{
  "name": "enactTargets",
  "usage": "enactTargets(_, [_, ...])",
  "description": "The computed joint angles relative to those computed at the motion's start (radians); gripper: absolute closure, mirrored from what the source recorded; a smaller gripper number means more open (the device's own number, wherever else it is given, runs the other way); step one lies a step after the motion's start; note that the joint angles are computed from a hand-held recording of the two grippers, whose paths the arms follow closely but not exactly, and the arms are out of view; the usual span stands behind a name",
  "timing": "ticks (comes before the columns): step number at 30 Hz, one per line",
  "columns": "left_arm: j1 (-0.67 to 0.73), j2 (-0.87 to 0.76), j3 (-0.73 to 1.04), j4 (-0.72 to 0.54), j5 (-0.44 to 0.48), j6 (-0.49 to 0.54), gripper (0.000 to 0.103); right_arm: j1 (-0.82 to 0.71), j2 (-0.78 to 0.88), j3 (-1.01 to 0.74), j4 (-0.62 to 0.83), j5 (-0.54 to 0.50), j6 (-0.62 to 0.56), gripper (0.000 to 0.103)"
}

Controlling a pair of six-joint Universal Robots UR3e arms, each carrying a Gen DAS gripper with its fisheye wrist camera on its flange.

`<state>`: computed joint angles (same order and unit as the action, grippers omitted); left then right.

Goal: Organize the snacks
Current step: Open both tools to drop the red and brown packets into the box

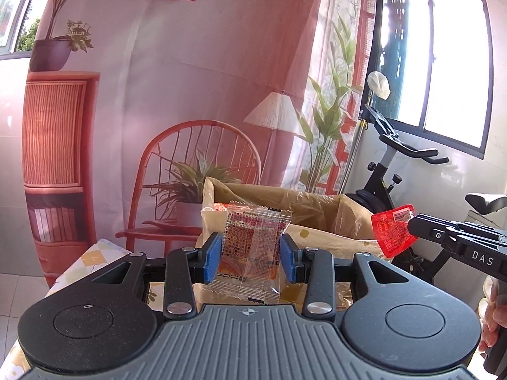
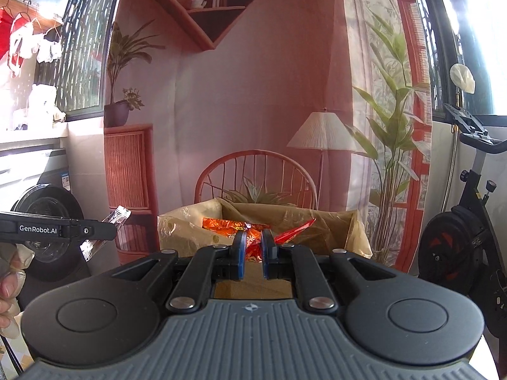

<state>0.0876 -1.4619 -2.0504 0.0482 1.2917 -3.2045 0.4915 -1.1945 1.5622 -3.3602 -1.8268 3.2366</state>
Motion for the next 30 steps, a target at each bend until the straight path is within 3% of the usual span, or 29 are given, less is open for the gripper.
enactTargets(9, [-0.07,-0.252,0.374,-0.114,0.057,0.019,0.061,-0.106,0.12,-0.269,0.139,0.115,-0.012,0.093])
enactTargets(16, [-0.136,-0.537,0.779,-0.297,0.106,0.012,0.061,-0.174,0.315,-0.56,0.297,0.173,0.081,0.092])
enactTargets(19, [-0.126,-0.622,0.877,-0.342,0.042,0.045,0.052,-0.191,0.366,-0.646,0.401,0.192,0.133,0.088])
enactTargets(22, [-0.122,-0.623,0.868,-0.359,0.066,0.067,0.047,-0.192,0.352,-0.6,0.382,0.189,0.136,0.087])
enactTargets(30, [0.008,-0.433,0.56,-0.272,-0.111,0.021,0.048,-0.187,0.16,-0.201,0.128,0.178,0.144,0.078])
